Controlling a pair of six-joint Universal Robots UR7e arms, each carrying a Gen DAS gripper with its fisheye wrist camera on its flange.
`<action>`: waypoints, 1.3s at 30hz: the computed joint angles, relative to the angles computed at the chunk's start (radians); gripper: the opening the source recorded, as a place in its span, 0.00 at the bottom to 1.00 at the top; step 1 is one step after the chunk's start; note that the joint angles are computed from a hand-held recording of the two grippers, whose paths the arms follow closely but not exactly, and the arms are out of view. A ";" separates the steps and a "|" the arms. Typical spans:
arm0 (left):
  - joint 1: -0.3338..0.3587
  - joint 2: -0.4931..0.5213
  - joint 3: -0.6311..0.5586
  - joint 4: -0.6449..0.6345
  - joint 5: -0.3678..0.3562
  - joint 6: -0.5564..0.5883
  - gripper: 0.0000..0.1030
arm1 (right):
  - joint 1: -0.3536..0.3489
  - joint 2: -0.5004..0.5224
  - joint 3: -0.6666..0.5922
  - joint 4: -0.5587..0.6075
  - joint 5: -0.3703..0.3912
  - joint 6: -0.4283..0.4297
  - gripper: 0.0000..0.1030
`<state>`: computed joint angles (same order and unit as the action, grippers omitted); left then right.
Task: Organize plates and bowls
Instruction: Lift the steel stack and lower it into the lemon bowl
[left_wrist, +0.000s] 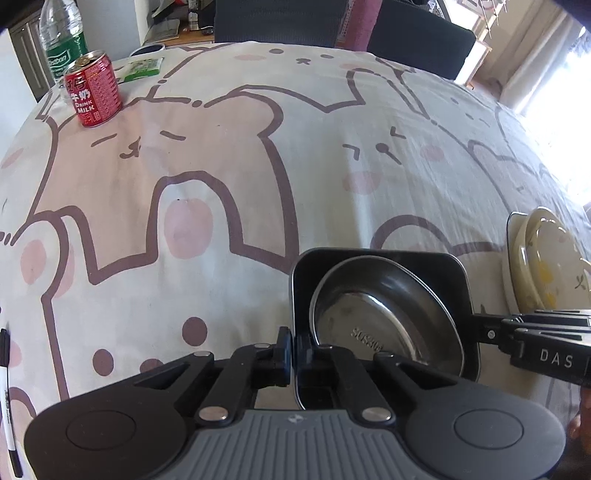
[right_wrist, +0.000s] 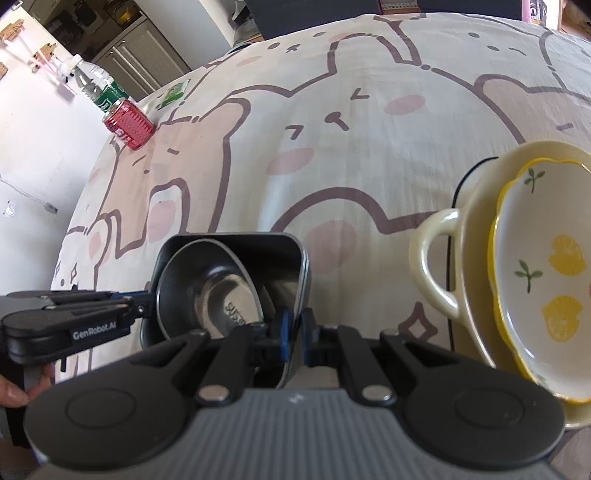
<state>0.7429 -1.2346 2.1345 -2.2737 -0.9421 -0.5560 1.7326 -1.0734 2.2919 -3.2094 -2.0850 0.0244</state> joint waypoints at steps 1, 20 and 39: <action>-0.003 -0.006 0.003 -0.005 0.001 -0.003 0.03 | 0.003 -0.002 -0.003 0.004 -0.001 -0.007 0.07; -0.110 -0.047 0.004 -0.253 -0.031 -0.074 0.05 | 0.017 -0.237 0.048 -0.038 0.104 -0.096 0.07; -0.184 0.235 -0.115 -0.481 -0.177 -0.057 0.04 | -0.145 -0.600 0.182 -0.051 0.155 -0.146 0.07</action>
